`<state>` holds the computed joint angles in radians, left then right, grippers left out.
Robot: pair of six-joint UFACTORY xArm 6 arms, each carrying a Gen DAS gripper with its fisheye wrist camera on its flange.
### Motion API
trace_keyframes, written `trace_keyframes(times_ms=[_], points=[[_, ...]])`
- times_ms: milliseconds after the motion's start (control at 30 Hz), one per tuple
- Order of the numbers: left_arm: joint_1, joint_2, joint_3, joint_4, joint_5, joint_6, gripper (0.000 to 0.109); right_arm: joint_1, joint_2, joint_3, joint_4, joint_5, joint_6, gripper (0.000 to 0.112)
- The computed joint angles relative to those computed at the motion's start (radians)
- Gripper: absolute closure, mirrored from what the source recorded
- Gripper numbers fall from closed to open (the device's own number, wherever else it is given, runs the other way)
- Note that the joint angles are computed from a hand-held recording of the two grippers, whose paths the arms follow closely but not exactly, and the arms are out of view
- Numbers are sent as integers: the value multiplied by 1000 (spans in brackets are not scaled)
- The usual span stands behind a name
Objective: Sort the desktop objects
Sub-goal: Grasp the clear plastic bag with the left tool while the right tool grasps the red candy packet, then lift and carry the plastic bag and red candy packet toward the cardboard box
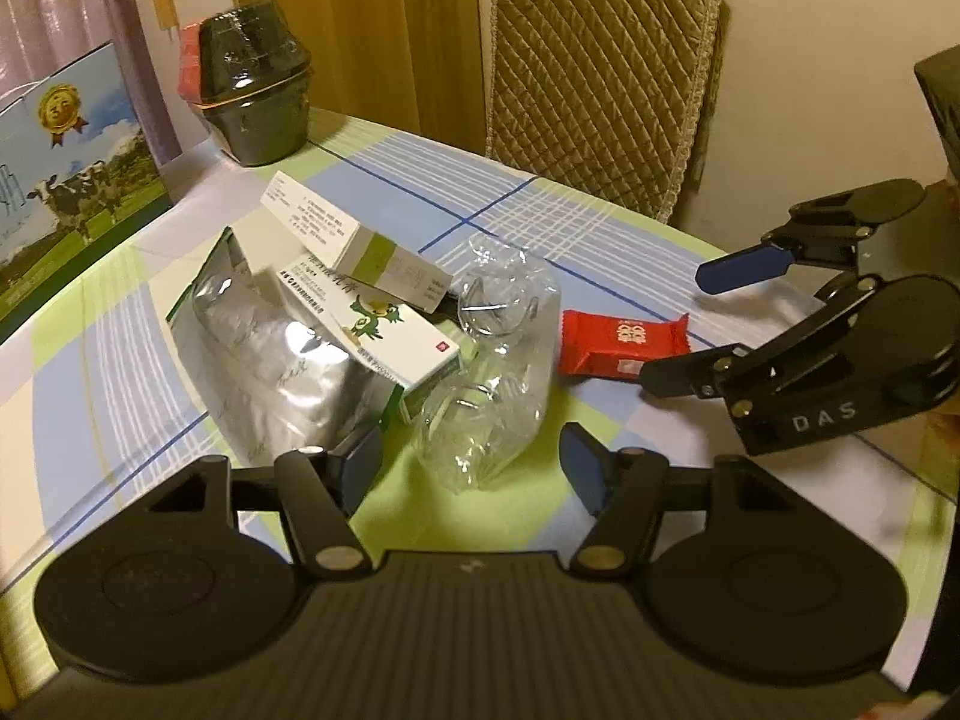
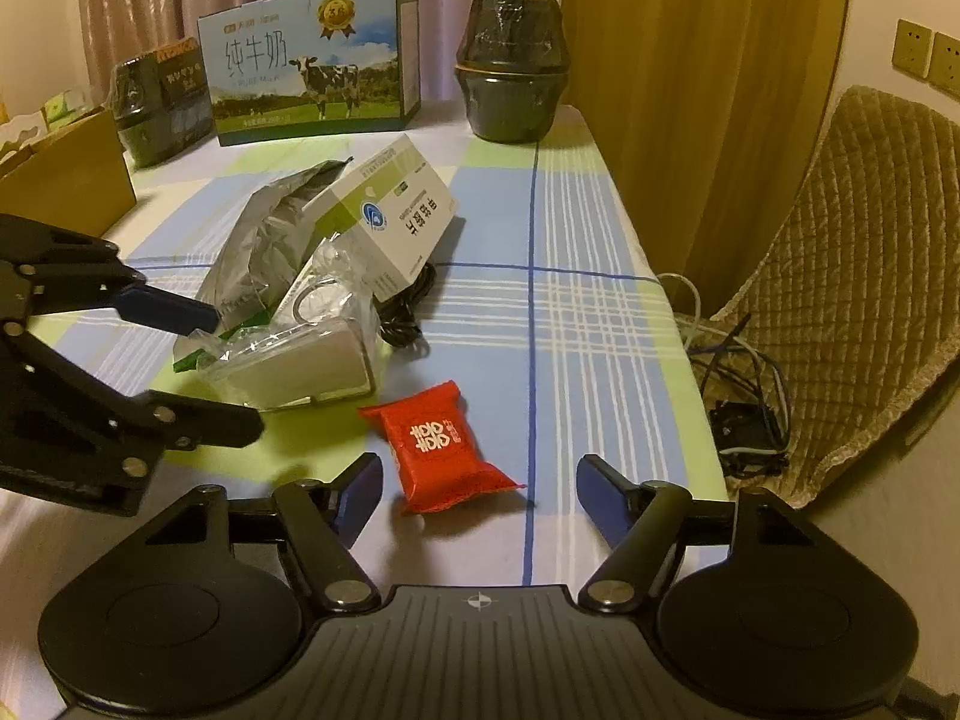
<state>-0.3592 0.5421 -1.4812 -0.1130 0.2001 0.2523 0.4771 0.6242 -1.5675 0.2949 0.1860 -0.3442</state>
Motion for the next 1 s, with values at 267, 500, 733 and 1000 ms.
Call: trace_keyframes(times_ms=[267,500,733,1000], points=[[5,51,-60,-69,34,58,72,3,47,-73,29,50,-32,51],[2,39,-37,-66,28,40,81,2,79,-119,13,82,-9,62],[5,-84,133,135,-3,-182,82,14,64,-99,11,84,-15,72],[50,-282,377,492,-3,-603,82,62,-42,42,122,78,-64,78]])
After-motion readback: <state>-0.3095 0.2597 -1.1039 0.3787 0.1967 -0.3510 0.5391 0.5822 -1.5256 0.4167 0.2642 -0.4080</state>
